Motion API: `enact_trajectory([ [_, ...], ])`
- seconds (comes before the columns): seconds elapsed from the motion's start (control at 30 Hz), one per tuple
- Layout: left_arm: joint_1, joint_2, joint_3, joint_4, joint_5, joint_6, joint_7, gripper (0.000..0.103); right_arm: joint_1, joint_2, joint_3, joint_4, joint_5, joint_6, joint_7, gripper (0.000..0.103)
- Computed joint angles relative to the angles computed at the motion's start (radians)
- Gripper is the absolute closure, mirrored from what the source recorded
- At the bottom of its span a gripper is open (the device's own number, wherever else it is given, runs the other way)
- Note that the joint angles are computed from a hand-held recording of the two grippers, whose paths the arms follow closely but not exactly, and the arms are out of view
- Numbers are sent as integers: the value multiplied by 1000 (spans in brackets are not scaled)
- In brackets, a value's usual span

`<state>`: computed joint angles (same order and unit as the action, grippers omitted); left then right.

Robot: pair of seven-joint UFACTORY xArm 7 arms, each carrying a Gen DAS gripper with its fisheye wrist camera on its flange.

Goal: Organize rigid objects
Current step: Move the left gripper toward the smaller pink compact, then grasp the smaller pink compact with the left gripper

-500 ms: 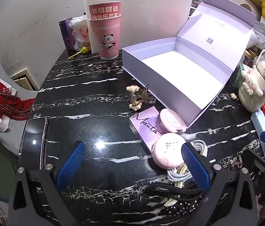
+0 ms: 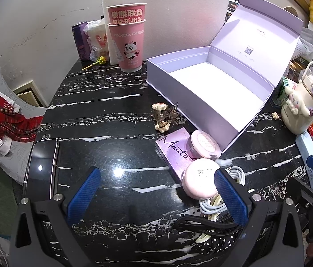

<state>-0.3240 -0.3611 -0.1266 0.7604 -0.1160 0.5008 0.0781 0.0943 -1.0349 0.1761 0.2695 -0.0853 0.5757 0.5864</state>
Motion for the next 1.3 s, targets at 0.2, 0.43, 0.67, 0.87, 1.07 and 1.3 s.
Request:
enact_trajectory([
  [0.2,-17,-7,27,-8,-36,-3,46,0,15,4,-4,-8,8,-15,1,0],
  [0.43,-15,-4,19,-4,-57,15,88,0,26,7,-19,-11,18,-17,-26,0],
  [0.67,-38,5,38,10,-144,70,130,0,27,-2,-23,-32,23,-49,-36,0],
  [0.87,-42,3,22,-16,-140,5,144,0,28,-2,-37,-43,30,-57,-60,0],
  [1.07,-65,13,23,-21,-152,-9,164,0,22,-11,-43,-56,37,-67,-75,0],
  [1.3,-82,46,18,-10,-165,-13,187,11,20,-4,-64,-68,49,-79,-102,0],
])
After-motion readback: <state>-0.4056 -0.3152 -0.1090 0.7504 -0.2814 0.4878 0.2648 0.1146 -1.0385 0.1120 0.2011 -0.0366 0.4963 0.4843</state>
